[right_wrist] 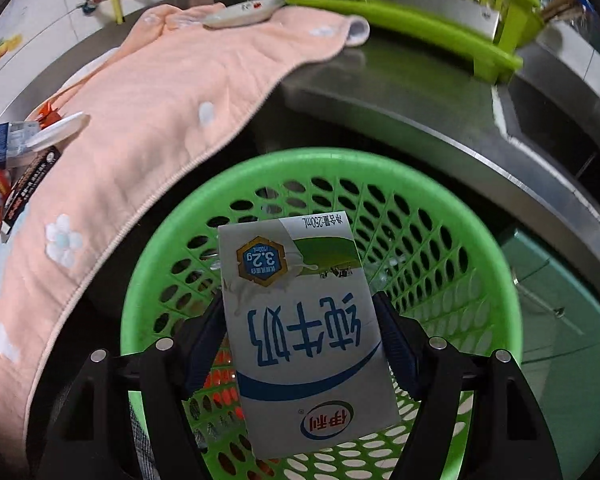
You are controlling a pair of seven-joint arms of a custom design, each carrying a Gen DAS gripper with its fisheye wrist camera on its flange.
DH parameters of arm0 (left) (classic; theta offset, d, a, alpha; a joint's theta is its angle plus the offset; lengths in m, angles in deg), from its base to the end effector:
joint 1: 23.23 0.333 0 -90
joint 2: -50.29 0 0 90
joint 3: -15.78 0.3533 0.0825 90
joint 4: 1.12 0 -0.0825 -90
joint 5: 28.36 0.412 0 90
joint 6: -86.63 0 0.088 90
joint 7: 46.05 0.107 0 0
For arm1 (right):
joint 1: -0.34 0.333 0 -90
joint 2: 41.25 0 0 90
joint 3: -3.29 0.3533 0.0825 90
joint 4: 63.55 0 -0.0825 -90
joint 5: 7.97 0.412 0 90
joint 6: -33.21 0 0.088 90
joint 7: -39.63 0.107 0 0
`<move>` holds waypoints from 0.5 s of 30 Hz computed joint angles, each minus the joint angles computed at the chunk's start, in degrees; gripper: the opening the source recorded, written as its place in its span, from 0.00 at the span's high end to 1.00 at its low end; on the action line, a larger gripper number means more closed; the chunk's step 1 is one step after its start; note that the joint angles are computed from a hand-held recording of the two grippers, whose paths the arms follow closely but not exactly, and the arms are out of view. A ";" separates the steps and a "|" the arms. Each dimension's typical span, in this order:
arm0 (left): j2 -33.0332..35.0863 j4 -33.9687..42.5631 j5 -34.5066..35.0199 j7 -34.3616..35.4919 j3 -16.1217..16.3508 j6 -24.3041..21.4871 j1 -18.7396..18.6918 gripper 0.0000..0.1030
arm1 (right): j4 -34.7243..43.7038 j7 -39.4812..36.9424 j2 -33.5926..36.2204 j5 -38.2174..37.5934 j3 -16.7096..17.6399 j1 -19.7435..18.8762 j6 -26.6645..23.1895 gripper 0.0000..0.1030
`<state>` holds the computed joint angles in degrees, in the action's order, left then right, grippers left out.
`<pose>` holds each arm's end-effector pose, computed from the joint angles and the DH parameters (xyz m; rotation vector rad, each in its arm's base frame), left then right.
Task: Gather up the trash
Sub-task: 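Drop the milk carton into the green basket with the right tool while the left tool drops the cup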
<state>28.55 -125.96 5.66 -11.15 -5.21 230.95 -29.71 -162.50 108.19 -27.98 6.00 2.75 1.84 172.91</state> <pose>0.4371 -0.2655 0.6396 -1.7427 1.5941 -0.7622 0.7013 0.0128 0.5242 -2.1131 1.6517 -0.3833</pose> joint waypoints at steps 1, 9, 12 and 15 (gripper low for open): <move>1.00 1.06 0.24 0.48 -0.26 0.33 -0.15 0.42 | 0.55 -0.26 0.51 0.53 0.13 -0.18 -0.55 0.32; 11.72 11.14 1.80 4.49 -0.23 4.17 -3.95 0.42 | -0.64 -0.94 -0.25 4.15 0.38 -1.49 1.10 0.25; 18.12 17.35 1.37 8.41 0.59 5.41 -7.05 0.42 | -3.71 -3.37 -3.27 6.07 0.21 -2.09 3.37 0.25; 25.02 24.44 0.59 12.92 1.41 5.53 -10.35 0.42 | -6.54 -6.28 -6.47 9.42 -0.21 -2.77 4.89 0.25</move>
<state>53.58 -101.53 6.25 1.77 -3.81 236.47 -40.06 -169.04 101.92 -34.45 15.43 2.54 -0.93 177.80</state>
